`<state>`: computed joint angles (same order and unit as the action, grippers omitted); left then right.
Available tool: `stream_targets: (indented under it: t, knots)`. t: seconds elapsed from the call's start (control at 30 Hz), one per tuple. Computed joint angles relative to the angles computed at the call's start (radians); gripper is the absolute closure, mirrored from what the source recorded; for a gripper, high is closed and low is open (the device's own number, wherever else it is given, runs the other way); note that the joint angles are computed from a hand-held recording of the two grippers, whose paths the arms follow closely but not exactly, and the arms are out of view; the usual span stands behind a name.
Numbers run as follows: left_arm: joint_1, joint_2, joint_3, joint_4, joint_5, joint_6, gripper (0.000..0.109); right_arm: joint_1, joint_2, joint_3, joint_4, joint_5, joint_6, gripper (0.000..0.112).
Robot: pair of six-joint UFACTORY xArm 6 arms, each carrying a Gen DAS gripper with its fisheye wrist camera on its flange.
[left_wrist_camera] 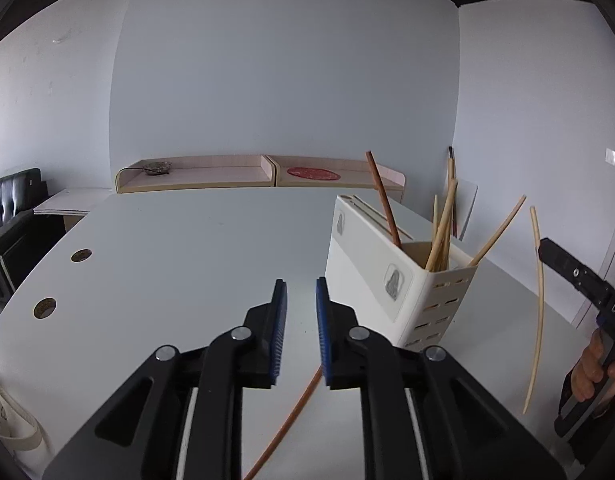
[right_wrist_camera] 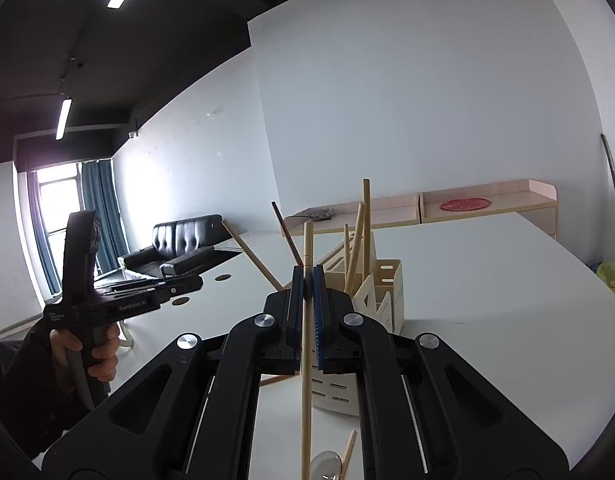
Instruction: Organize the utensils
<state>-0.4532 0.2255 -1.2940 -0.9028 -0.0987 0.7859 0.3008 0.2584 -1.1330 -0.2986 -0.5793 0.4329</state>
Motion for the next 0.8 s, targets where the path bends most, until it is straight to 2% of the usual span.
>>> stream_targets:
  t: [0.07,0.17,0.43,0.6,0.8]
  knots:
    - [0.025,0.026,-0.025,0.060,0.091,0.008,0.073,-0.005,0.003,0.002,-0.008,-0.004,0.016,0.108]
    - [0.051,0.078,-0.058,0.219,0.173,-0.032,0.072,-0.014,0.011,0.005,-0.011,-0.014,0.026,0.108]
    - [0.104,0.280,-0.302,0.411,0.460,-0.038,0.072,-0.044,0.038,0.000,-0.042,-0.037,0.081,0.108]
    - [0.107,0.381,-0.443,0.460,0.579,-0.026,0.072,-0.054,0.047,0.007,-0.050,-0.067,0.091,0.108]
    - [0.106,0.468,-0.570,0.497,0.671,-0.048,0.072,-0.066,0.043,0.016,-0.078,-0.084,0.120,0.108]
